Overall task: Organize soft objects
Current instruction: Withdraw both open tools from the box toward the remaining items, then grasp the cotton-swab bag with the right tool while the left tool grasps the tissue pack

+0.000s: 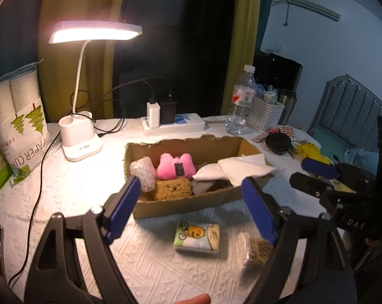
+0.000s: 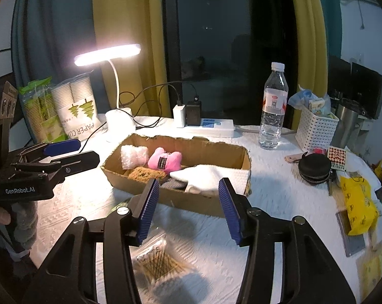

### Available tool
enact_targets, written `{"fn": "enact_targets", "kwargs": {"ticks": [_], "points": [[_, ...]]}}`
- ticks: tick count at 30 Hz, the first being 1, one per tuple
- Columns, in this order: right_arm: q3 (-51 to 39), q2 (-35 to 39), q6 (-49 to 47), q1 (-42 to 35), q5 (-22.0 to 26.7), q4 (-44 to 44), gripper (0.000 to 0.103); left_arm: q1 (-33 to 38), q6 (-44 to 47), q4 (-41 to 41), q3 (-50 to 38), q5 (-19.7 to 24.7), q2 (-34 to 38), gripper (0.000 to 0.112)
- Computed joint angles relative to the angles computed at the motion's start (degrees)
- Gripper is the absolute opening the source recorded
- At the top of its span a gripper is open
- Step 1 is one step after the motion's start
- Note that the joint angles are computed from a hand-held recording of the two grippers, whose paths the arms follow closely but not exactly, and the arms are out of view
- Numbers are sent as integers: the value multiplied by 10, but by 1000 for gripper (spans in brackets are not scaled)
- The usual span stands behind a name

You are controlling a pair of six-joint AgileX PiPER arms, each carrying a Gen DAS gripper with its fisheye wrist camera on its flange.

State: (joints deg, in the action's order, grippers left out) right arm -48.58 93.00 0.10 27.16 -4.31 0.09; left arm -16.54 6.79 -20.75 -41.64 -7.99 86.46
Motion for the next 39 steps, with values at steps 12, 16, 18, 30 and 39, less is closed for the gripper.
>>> {"fn": "enact_targets", "kwargs": {"ticks": [12, 16, 18, 30, 39], "points": [[53, -31, -183, 30, -23, 200, 60, -16, -4, -6, 56, -18, -35, 83], [68, -28, -181, 38, -32, 206, 62, -21, -11, -5, 75, -28, -36, 83], [73, -24, -166, 40, -34, 193, 66, -23, -16, -3, 82, -33, -35, 83], [88, 25, -62, 46, -44, 98, 75, -21, -82, 60, 108, -51, -4, 83], [69, 88, 183, 32, -44, -164, 83, -15, -99, 81, 91, -50, 46, 83]]}}
